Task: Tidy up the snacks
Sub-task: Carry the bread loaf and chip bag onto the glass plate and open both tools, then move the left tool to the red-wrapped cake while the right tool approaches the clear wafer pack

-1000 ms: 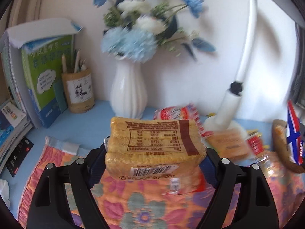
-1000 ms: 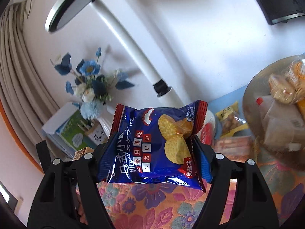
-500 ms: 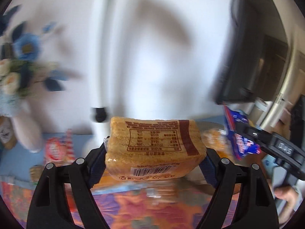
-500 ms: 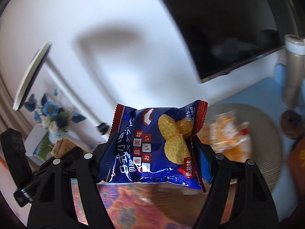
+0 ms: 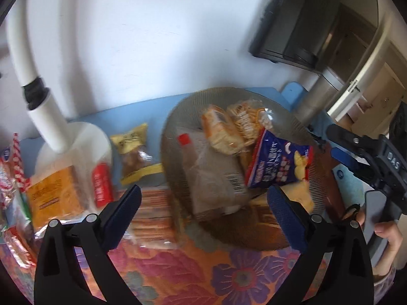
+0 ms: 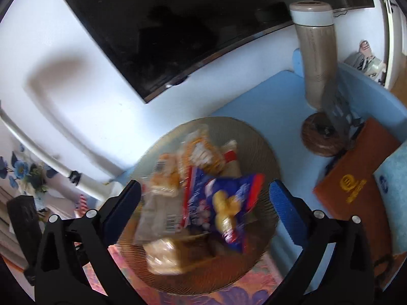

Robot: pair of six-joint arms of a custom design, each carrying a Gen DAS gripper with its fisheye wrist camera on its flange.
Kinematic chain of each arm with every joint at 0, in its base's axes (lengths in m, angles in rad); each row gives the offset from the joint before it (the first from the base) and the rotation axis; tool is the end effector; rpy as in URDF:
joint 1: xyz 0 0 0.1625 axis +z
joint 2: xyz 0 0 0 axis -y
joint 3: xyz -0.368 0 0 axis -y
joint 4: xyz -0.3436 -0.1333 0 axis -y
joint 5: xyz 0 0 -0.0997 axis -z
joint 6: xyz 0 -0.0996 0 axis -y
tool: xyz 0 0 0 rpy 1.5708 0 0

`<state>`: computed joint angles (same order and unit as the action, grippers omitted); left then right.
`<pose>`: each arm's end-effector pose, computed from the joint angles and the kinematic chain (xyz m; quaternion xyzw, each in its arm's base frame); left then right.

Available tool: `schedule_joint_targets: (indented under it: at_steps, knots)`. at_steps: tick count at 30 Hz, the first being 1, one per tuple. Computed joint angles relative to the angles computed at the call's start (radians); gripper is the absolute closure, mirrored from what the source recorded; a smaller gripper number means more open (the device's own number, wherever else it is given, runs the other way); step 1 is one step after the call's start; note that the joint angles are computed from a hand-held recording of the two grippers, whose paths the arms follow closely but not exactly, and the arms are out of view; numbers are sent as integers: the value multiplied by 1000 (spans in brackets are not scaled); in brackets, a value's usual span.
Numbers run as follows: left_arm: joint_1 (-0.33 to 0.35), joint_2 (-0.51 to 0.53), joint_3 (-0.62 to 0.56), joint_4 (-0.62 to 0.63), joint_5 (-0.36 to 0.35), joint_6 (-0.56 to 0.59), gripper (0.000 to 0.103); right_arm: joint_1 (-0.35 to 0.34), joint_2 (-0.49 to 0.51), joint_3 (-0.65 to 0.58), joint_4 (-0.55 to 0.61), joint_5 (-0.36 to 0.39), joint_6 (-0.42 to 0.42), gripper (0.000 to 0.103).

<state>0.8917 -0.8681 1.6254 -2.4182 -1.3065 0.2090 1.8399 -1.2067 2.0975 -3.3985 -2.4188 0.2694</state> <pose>-0.2500 -0.5634 0.1205 0.4201 0.8968 -0.0741 0.1176 0.1786 -0.4271 0.2805 -0.1859 -0.8132 0.4943 0.2444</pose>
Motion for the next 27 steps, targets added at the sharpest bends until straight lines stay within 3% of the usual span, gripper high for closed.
schedule_joint_targets:
  at_steps: [9,14,17,20,22,27]
  knots:
    - [68,-131,22,-41,119,28,5,143,288,-200,-136,65,-117,3]
    - [129,-181,12,-59,222,74,5,178,429,-290,-131,98,-107,3]
    - [179,-200,-14,-37,234,74,5,192,516,-351,-104,59,-114,3]
    - [220,-210,-16,-26,239,71,5,183,557,-359,-81,67,-118,3]
    - [249,-212,-16,-26,252,73,5,181,591,-366,-75,25,-110,3]
    - [303,-202,-18,-34,254,43,5,145,610,-333,-80,-33,-69,3]
